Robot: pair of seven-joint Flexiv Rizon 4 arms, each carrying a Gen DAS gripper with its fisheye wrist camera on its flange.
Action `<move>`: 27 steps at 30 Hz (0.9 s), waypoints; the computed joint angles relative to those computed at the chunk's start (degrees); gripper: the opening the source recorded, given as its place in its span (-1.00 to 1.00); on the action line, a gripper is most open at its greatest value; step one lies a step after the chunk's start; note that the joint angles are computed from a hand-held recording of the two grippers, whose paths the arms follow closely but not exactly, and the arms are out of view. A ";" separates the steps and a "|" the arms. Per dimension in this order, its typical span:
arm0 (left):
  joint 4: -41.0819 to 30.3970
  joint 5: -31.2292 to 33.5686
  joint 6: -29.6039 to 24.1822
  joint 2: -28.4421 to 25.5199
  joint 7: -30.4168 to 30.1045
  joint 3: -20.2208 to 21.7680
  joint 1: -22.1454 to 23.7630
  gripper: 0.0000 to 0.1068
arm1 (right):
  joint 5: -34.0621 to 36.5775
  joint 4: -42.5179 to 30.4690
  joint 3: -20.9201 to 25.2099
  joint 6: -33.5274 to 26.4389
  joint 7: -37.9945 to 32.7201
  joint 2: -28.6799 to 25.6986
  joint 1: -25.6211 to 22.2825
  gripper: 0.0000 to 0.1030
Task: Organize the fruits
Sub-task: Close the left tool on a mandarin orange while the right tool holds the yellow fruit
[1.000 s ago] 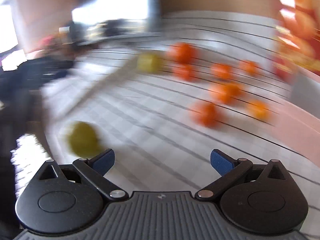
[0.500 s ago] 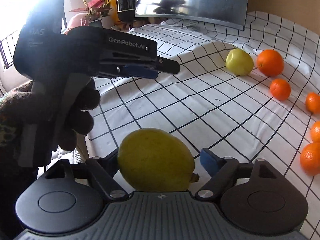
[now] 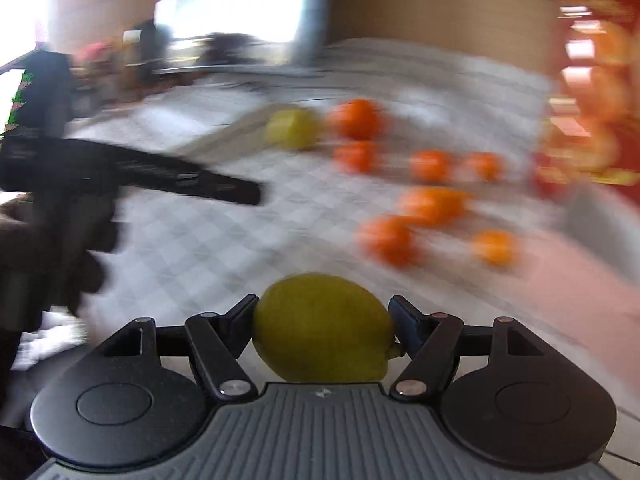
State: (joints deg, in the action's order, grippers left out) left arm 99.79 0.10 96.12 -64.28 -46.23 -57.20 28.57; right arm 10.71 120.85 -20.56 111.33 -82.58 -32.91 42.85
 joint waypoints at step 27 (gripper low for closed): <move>-11.72 -3.22 -1.08 1.70 2.36 13.80 -19.73 0.03 | 12.22 2.75 -4.79 5.21 -3.26 -2.77 2.07 0.39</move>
State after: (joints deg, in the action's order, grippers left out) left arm 88.07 -3.12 95.03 -62.58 -43.87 -43.40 8.85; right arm 22.93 123.60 -25.35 116.54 -85.84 -35.68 44.93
